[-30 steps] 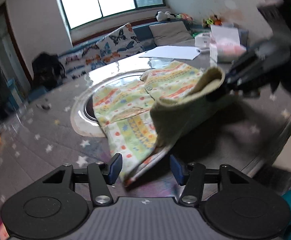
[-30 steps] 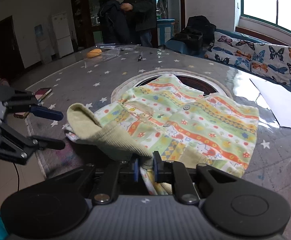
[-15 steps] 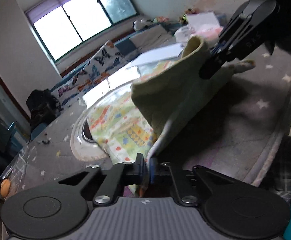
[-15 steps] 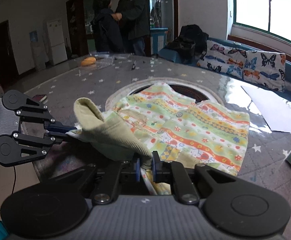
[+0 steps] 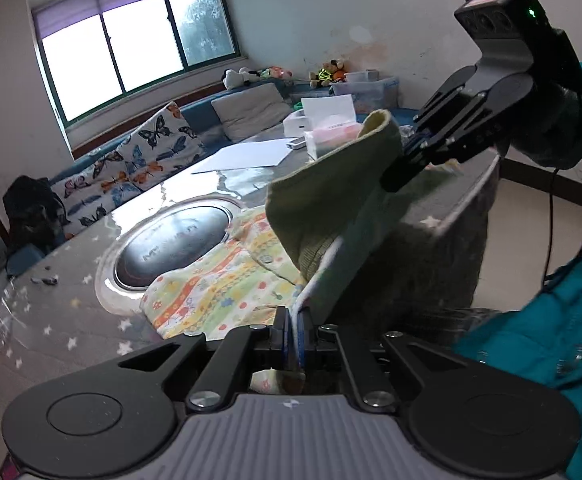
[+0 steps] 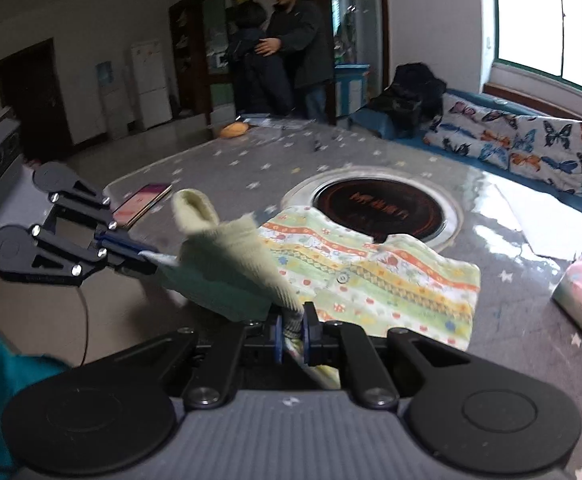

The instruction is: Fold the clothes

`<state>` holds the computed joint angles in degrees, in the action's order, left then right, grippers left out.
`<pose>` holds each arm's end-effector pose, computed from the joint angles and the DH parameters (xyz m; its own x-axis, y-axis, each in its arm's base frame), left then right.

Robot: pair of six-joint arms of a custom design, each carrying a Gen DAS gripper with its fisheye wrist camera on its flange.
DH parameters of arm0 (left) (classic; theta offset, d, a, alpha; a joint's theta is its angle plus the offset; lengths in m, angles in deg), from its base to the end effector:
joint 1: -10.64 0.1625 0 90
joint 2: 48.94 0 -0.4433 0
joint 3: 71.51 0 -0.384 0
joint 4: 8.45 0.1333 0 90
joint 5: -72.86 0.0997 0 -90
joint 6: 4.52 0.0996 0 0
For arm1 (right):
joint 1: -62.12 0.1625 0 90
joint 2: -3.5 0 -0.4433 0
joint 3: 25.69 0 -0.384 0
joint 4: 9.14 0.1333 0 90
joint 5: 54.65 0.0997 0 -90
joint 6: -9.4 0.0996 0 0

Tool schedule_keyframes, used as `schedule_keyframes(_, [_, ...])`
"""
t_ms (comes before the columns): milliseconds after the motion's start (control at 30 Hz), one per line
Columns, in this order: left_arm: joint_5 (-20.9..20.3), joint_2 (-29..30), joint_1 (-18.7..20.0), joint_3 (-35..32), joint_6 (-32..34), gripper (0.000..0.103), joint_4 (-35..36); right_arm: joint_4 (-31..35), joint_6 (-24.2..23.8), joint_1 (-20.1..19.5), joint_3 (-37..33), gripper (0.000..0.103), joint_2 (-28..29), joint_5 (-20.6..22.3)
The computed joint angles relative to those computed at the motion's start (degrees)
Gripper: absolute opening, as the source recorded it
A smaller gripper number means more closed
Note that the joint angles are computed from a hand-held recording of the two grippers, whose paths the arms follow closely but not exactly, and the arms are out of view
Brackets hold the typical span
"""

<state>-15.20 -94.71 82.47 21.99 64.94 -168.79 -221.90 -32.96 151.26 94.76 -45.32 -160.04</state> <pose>-0.0877 -0.7056 0.1424 -0.0650 0.9264 -0.3710 0.9940 0.0275 -0.1056 0.0986 -0.5518 0.1491 -0.7164 -0.2594 0.6477 -0.6405 0.6126 -0.4631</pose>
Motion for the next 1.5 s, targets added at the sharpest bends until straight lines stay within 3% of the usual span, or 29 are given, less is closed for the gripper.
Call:
schedule_keyframes(267, [0.04,4.03,-0.45,-5.85,-4.56,0.005,-2.11,3.65,-2.59,0.84,-5.17,0.008,0.32,-0.99])
schedule_keyframes(467, [2.02,11.52,-1.06,-17.74,-8.09,0.005,0.11,10.6,-4.64,0.28,-15.9,0.008,2.84,-2.09])
schedule_keyframes(633, [7.39,20.37,-1.28,-31.28,-11.66,0.005,5.67,18.54,-3.58,-1.15,-27.45,0.008,7.76,-4.12])
schedule_keyframes(733, [11.5,25.56,-1.15,-39.34,-15.03,0.005,10.27,19.58,-2.71,-2.42,-33.33,0.009,12.11,-5.49])
schedule_keyframes(833, [15.0,29.53,-1.05,-45.48,-17.04,0.006,13.91,18.9,-1.01,-3.4,-36.98,0.019,15.52,-7.39])
schedule_keyframes(1067, [17.46,31.55,-0.85,-47.95,-16.17,0.018,13.78,11.04,2.38,-5.63,-32.69,0.024,15.03,-7.7])
schedule_keyframes(1233, [19.15,33.12,-0.93,-49.71,-16.46,0.018,12.26,7.68,4.55,-6.54,-28.94,0.024,14.64,-13.09])
schedule_keyframes(1367, [19.34,33.98,-1.12,-50.81,-17.04,0.018,12.06,5.03,6.71,-7.7,-25.32,0.024,13.41,-12.18])
schedule_keyframes(1500, [17.98,33.6,-1.44,-50.07,-18.42,0.018,10.6,5.32,6.86,-6.47,-23.59,0.024,12.47,-14.75])
